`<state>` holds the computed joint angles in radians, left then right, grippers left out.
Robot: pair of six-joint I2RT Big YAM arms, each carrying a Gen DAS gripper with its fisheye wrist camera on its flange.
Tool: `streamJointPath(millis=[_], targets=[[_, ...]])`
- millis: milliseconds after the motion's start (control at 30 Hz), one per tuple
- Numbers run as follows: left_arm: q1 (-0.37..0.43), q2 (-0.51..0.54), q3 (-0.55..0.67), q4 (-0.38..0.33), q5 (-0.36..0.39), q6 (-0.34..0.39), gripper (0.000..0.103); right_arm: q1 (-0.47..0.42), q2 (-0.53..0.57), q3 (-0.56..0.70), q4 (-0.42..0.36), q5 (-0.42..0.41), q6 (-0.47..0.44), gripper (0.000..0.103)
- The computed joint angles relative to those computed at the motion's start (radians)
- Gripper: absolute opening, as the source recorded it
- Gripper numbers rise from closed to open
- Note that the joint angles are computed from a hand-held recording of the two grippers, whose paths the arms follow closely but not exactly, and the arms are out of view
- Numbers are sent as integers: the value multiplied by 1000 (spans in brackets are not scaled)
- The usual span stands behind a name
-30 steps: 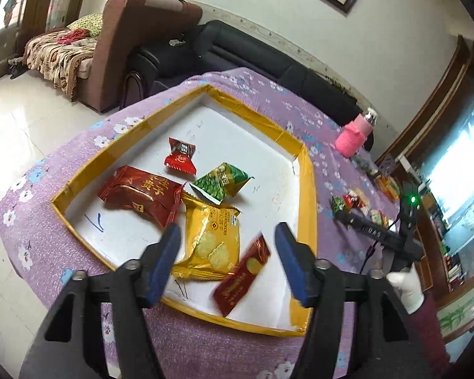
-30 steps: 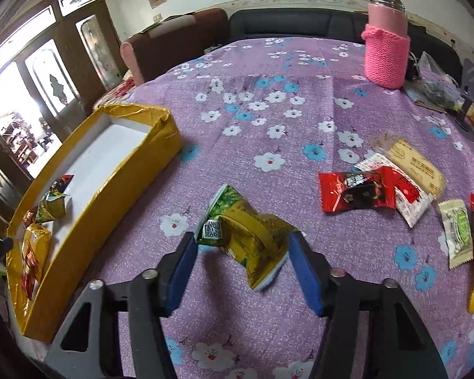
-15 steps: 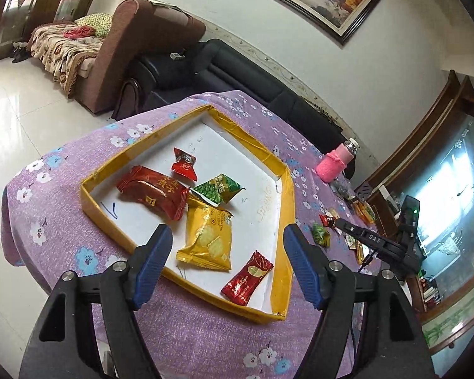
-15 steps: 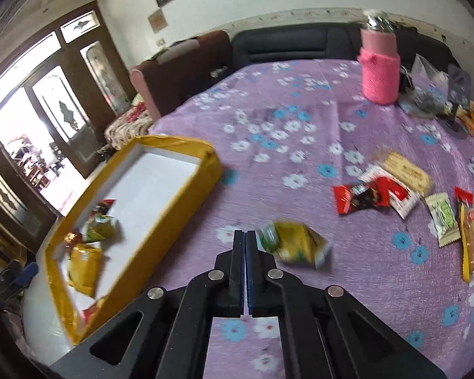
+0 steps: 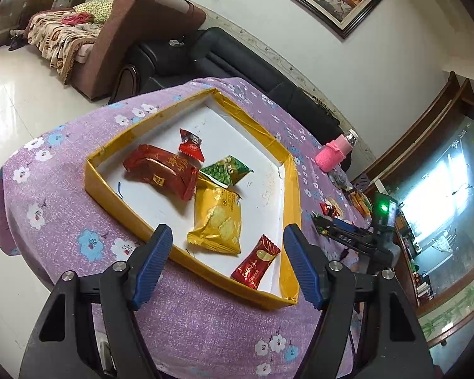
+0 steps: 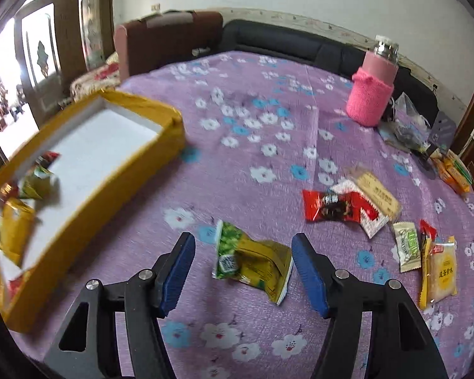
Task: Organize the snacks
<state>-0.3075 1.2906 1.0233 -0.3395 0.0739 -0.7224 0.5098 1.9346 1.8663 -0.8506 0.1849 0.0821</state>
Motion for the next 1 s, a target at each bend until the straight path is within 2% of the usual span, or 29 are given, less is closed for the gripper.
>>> streamJointPath(millis=[100, 133, 167, 300, 500, 667, 800, 900, 1000], targets=[[-11, 1, 4, -5, -12, 13, 73, -11, 39, 31, -46, -32, 28, 63], [-12, 2, 4, -5, -8, 16, 73, -14, 39, 25, -40, -33, 46, 58], [-13, 2, 5, -5, -6, 16, 73, -16, 33, 12, -25, -24, 62, 48], [-15, -1, 4, -2, -11, 12, 73, -31, -4, -35, 10, -75, 102, 39], [-2, -30, -11, 1, -44, 10, 73, -32, -63, -76, 65, -116, 148, 37], [14, -45, -28, 3, -62, 0, 73, 18, -85, -25, 84, -252, 146, 37], [31, -47, -37, 4, -49, -8, 73, 96, -17, 97, 13, -312, 89, 37], [43, -61, -47, 6, -57, -10, 73, 146, 62, 195, -46, -288, 54, 37], [45, -72, -48, -15, -106, 2, 76, 177, 142, 284, -116, -273, 51, 38]])
